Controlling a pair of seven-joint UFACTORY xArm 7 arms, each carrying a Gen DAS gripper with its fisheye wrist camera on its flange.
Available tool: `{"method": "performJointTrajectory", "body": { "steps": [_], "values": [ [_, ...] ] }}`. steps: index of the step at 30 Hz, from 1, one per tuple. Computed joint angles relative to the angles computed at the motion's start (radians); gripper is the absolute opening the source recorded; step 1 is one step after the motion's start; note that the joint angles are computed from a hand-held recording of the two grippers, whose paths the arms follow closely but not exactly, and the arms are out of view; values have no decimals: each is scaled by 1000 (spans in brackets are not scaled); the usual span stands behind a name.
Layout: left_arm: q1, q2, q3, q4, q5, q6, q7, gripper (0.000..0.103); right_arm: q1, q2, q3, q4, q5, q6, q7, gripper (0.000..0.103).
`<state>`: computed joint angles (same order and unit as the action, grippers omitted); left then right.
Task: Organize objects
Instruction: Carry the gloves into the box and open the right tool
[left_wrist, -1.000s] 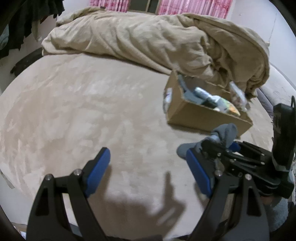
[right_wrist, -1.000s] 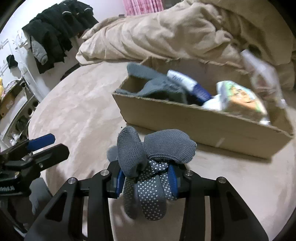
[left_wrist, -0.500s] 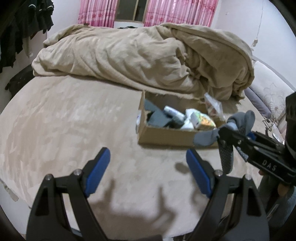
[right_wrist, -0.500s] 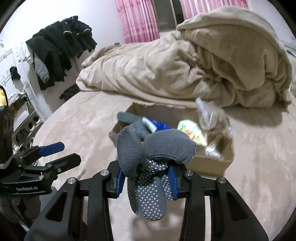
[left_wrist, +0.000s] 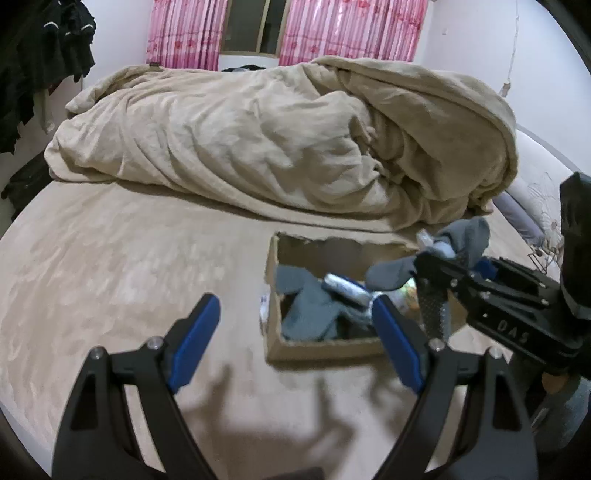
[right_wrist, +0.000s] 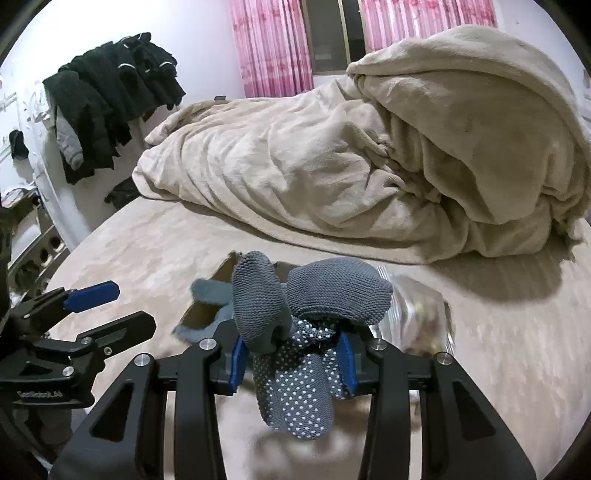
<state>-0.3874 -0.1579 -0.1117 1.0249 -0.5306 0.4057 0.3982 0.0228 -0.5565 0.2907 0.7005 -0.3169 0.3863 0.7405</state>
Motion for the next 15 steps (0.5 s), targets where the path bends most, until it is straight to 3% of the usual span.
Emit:
{"method": "performJointTrajectory", "body": {
  "steps": [7,15],
  "values": [
    [30,126,-17,90,12,-4,3,85,-77,146,25,54,-79,-70,67,43],
    [74,207,-49,139,13,-7,-8,85,-37,268,-24,105,-146,-62,88,44]
  ]
}}
